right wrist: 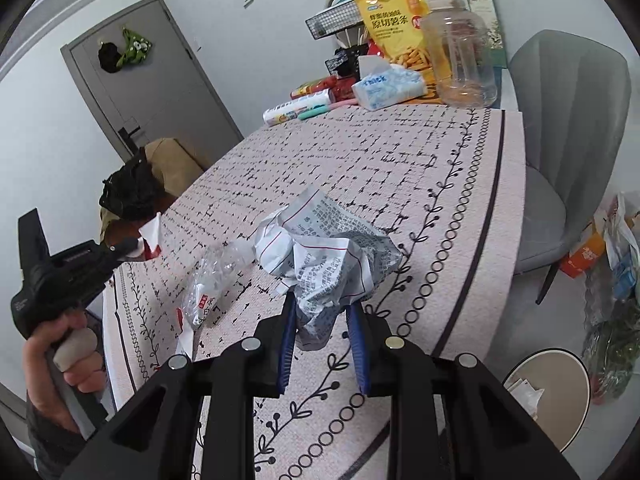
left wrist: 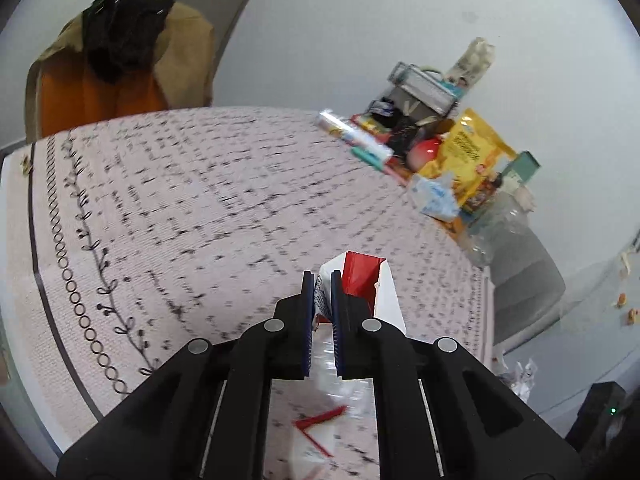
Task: Collect trash
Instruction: 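Carry the paper and carton in both grippers over the bin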
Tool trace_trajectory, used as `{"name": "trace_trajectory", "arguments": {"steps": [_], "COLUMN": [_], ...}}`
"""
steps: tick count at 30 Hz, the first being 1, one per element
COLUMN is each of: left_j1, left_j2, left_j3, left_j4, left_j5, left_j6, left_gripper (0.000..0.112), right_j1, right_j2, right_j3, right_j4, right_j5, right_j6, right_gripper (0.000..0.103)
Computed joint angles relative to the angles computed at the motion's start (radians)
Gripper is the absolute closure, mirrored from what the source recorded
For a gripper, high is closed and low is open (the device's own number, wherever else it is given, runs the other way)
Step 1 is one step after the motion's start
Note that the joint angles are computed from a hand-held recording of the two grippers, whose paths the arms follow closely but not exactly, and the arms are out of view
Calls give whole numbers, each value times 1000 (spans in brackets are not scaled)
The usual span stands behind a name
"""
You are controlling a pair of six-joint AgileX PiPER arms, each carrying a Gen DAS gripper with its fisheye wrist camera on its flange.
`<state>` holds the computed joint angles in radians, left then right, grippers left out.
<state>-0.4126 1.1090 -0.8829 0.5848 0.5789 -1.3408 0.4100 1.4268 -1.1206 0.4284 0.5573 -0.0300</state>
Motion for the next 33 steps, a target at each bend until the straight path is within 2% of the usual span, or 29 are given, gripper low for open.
{"name": "trace_trajectory", "arguments": {"steps": [6, 17, 21, 27, 33], "left_j1": [-183, -348, -384, -417, -462], "left_j2": [76, 263, 349, 504, 675], "left_j3": [-105, -293, -374, -532, -721], "left_j4": [127, 147, 111, -20, -163], "left_j5": [95, 97, 81, 50, 60], "left_j6": [-105, -108, -65, 86, 248], "left_gripper": [104, 104, 104, 104, 104], "right_j1": [-87, -311, -397, -558, -719], "right_j2": [-69, -179, -204, -233, -232], "right_j3": [54, 145, 172, 226, 264], "right_j4": [51, 142, 167, 216, 254], "right_j5": [11, 76, 99, 142, 183], "right_j6": [-57, -186, -230, -320, -407], "right_gripper": [78, 78, 78, 78, 77]}}
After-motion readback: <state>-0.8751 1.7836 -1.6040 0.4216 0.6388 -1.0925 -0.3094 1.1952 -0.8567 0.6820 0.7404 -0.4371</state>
